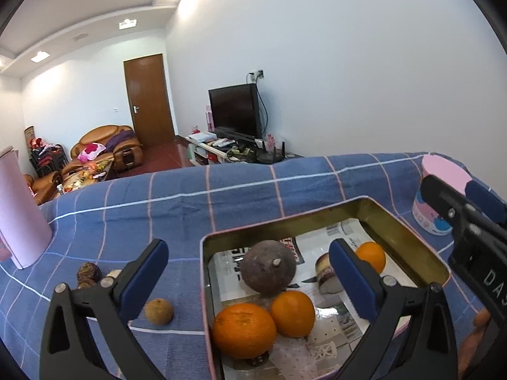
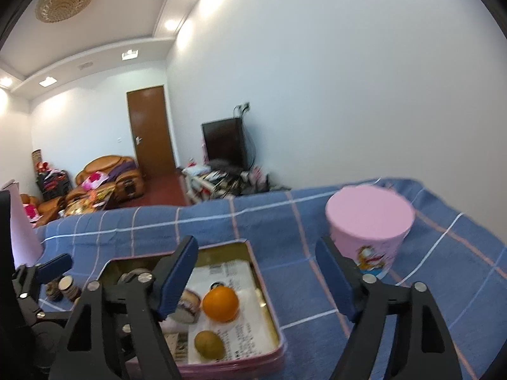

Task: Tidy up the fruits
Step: 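Open both tools to release the beet and orange into the tin, then lift both open tools out of the tin toward the remaining produce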

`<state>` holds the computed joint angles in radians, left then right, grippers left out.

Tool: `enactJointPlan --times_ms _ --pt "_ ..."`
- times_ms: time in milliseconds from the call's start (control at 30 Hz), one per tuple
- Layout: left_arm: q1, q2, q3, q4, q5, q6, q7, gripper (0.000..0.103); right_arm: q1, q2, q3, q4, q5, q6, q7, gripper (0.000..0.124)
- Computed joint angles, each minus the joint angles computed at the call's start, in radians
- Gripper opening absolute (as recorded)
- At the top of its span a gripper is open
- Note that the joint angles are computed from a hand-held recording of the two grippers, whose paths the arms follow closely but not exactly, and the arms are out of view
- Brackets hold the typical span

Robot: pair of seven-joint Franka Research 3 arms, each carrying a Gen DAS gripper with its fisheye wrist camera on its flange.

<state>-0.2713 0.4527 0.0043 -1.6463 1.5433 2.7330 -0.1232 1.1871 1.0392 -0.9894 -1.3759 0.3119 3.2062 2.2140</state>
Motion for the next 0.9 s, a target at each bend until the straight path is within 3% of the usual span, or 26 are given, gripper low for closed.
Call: enactJointPlan --times_ms 133,433,900 --pt "-0.003 -0.012 0.004 -0.014 0.041 -0.009 -0.052 0.103 0.0 0.009 -0.007 0.007 0.008 0.003 -0.002 0.079" --pt "0.006 -0.044 -0.018 -0.06 0.051 -0.038 -0.034 0.103 -0.005 -0.003 0.009 0.002 -0.003 -0.001 -0.005 0.079" --pt "0.059 -0.119 -0.056 -0.16 0.12 -0.01 -0.126 0.103 0.078 0.01 -0.08 -0.062 -0.023 -0.047 0.113 0.079"
